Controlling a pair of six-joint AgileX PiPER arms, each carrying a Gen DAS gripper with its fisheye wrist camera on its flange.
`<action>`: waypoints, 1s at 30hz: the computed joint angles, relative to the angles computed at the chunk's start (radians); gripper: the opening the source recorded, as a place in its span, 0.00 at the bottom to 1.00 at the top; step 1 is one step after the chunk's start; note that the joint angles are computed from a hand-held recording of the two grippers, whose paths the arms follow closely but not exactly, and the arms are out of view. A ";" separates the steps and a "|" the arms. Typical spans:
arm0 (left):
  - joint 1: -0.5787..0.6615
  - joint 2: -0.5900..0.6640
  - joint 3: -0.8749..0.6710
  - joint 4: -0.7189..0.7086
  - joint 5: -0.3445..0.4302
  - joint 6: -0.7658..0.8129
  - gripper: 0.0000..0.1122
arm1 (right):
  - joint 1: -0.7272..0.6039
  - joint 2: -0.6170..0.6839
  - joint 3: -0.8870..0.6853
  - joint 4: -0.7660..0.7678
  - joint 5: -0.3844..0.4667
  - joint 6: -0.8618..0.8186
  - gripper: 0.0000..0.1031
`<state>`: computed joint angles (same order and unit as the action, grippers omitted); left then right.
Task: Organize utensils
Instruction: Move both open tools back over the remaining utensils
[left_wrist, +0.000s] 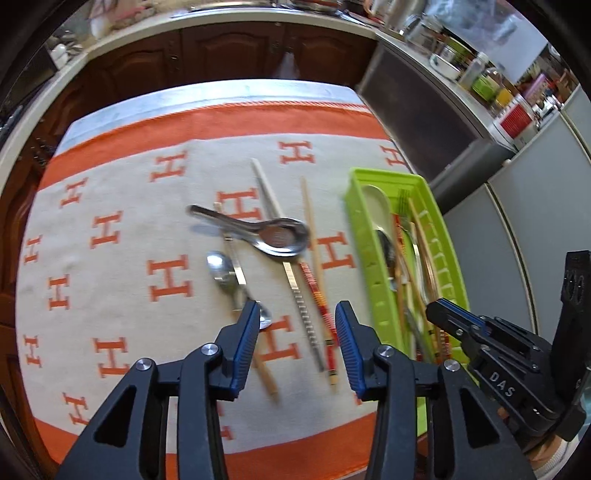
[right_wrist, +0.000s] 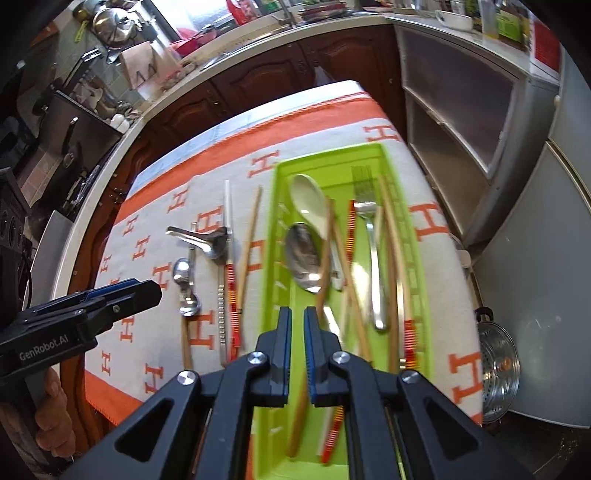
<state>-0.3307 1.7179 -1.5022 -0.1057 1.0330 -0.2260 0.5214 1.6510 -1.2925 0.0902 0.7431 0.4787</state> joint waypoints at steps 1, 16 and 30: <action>0.018 -0.020 0.023 0.009 -0.008 0.005 0.38 | 0.014 0.008 -0.014 -0.002 0.001 0.005 0.06; 0.260 -0.179 0.347 -0.082 -0.177 0.168 0.42 | 0.199 0.249 -0.291 -0.003 0.032 0.047 0.06; 0.337 0.001 0.344 -0.513 -0.287 0.517 0.42 | 0.195 0.379 -0.364 -0.019 0.004 0.059 0.07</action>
